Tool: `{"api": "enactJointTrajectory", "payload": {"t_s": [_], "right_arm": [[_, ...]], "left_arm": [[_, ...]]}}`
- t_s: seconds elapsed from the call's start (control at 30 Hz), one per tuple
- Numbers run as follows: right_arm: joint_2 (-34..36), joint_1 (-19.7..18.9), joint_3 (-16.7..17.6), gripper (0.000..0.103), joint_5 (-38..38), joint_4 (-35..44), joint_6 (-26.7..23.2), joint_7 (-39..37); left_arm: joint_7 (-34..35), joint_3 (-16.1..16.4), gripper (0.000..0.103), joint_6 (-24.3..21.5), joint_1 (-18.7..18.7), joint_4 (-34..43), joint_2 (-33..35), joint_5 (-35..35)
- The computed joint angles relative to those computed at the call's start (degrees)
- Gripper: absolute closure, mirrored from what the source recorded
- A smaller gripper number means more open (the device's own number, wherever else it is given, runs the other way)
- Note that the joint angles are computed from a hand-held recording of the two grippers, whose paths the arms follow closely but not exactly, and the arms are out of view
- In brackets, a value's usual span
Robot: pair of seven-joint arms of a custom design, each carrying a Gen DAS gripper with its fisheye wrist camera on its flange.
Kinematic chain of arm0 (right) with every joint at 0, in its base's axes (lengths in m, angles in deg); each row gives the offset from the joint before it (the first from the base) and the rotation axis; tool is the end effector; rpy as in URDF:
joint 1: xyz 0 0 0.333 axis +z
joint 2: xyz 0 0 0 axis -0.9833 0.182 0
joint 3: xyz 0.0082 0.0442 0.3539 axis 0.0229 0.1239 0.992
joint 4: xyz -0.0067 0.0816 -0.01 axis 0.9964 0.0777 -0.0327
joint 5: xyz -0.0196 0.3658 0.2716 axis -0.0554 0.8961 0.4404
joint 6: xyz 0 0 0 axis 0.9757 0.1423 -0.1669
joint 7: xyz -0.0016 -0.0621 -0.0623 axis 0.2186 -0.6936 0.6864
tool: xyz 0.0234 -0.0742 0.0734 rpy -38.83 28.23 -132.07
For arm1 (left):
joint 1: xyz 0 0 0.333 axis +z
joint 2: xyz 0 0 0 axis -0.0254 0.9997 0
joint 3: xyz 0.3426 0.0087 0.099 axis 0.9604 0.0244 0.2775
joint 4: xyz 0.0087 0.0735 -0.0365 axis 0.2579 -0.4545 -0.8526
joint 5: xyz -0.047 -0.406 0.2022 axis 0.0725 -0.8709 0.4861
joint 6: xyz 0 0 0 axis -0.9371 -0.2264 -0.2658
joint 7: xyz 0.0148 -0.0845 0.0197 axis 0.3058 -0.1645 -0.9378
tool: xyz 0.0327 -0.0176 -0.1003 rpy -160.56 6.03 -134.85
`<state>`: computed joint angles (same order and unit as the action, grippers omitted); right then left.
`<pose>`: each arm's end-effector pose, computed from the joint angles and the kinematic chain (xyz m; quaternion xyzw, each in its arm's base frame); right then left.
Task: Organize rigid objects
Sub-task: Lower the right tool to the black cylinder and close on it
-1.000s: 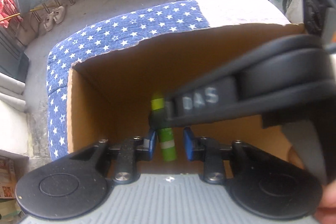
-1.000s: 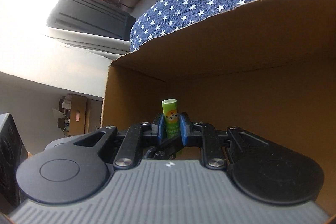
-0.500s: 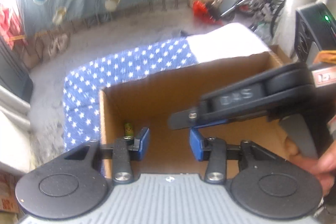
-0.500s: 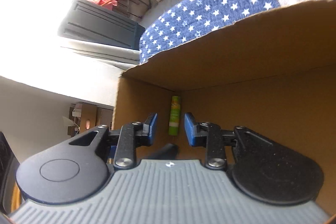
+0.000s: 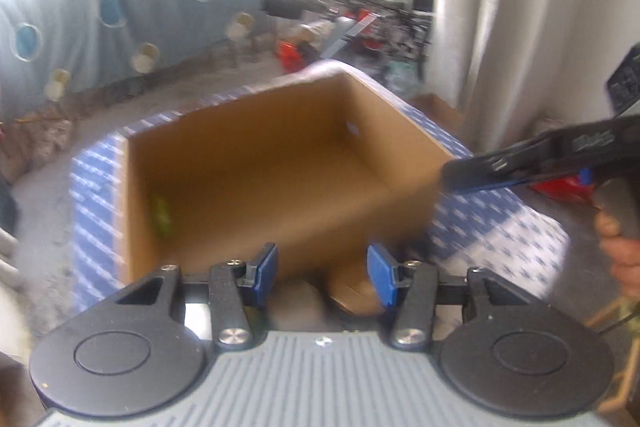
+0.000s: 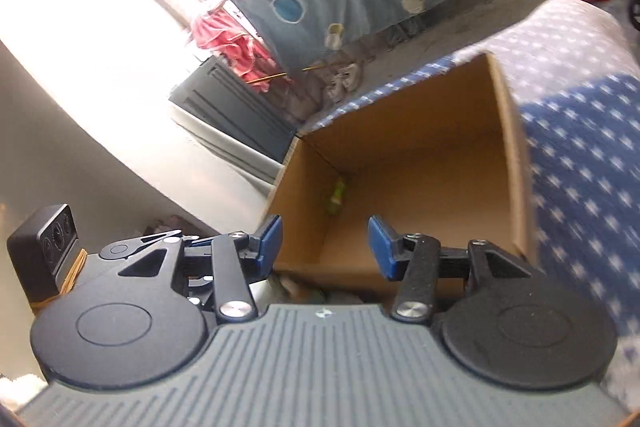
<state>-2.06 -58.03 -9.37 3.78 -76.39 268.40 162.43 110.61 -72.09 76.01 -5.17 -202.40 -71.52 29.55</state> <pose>0.5532 0.2547 0.4195 -0.4781 0.7273 -0.0876 0.4845 0.6166 -0.1269 0.4247 -0.3305 0.8696 -0.3505 0.1083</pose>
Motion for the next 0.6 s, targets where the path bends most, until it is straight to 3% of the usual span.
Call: {"api": "enactJointTrajectory", "payload": {"t_s": [0.07, 0.13, 0.2, 0.3, 0.47, 0.6], "right_arm": [[0.14, 7.37, -3.52, 0.056, 15.98, -1.71, -0.2, -11.41], [2.64, 9.06, -3.46, 0.056, 21.6, -1.91, -0.15, -13.43], [4.62, 6.12, -0.84, 0.056, 18.53, -2.61, -0.37, -7.83], [9.29, -0.19, 4.03, 0.056, 8.98, -1.33, 0.61, 2.25], [12.63, -1.86, 3.83, 0.059, 1.56, 1.59, -1.53, 7.05], [12.97, 0.26, 1.17, 0.066, 0.04, 2.84, -3.68, 6.94]], "left_arm": [[1.28, -0.14, 0.053, -3.11, -0.03, -1.71, -0.2, -1.01], [0.3, -0.34, 0.053, -5.01, -0.39, -2.54, 0.5, -0.24], [0.65, -0.81, 0.055, -5.68, -0.74, -2.96, 1.55, -0.59], [0.15, -2.05, 0.061, -2.45, -1.78, -3.42, 3.24, -0.46], [-3.47, -3.31, 0.072, -0.92, -2.07, -1.77, 6.71, 2.84], [-6.35, -4.35, 0.076, 0.3, -1.85, -0.42, 8.72, 6.08]]}}
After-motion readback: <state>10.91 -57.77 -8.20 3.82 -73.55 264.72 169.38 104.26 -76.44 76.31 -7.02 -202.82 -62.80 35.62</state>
